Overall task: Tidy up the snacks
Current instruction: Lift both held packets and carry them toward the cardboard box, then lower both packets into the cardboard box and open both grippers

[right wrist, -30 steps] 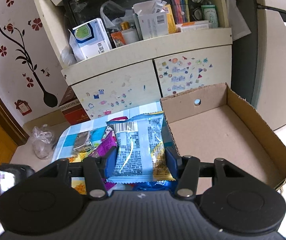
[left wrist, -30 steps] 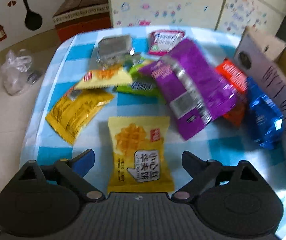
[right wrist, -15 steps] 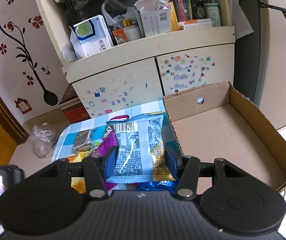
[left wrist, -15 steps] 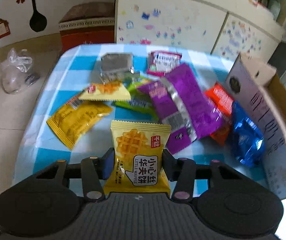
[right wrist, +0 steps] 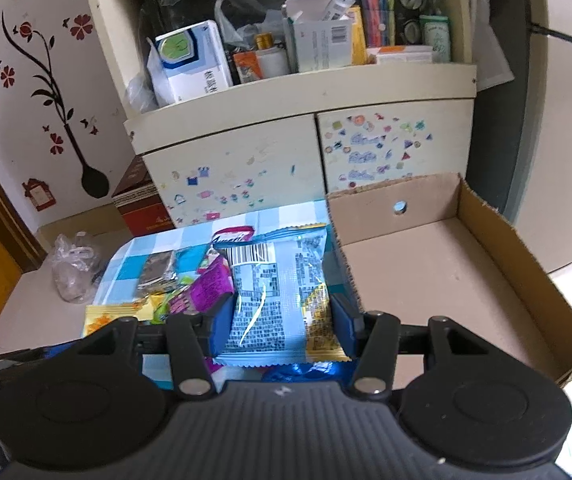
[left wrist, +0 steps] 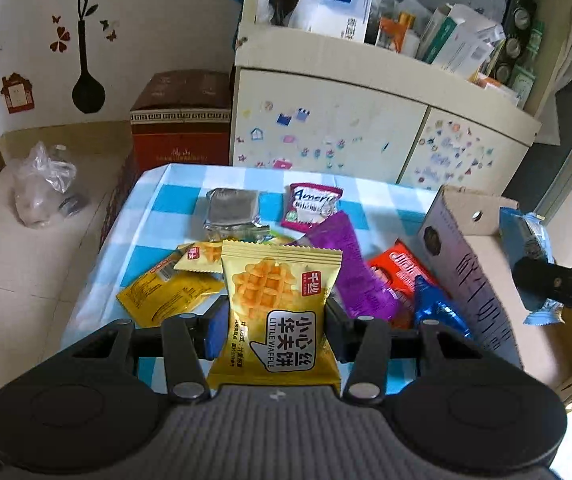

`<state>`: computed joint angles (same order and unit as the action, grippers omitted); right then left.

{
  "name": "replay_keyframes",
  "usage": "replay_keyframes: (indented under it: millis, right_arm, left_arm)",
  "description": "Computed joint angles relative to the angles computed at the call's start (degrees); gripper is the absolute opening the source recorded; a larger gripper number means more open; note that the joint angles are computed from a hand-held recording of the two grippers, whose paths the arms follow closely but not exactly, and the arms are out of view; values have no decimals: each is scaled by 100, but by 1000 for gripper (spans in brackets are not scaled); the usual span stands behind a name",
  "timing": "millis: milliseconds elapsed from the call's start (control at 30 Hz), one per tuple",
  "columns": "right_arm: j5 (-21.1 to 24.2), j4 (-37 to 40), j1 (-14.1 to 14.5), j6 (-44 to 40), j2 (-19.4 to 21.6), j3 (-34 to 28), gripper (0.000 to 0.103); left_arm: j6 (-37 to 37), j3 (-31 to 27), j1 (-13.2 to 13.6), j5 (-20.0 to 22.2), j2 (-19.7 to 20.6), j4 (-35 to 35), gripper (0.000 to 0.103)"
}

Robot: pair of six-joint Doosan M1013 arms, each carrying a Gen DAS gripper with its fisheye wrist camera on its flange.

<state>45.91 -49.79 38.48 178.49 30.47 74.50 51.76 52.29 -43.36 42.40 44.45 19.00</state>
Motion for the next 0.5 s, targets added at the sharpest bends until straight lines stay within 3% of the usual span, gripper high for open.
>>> replay_keyframes:
  millis: [500]
  right_arm:
    - [539,-529,-36,921,-294,406,52]
  left_arm:
    - [611,-911,-322,44,384,-364,54]
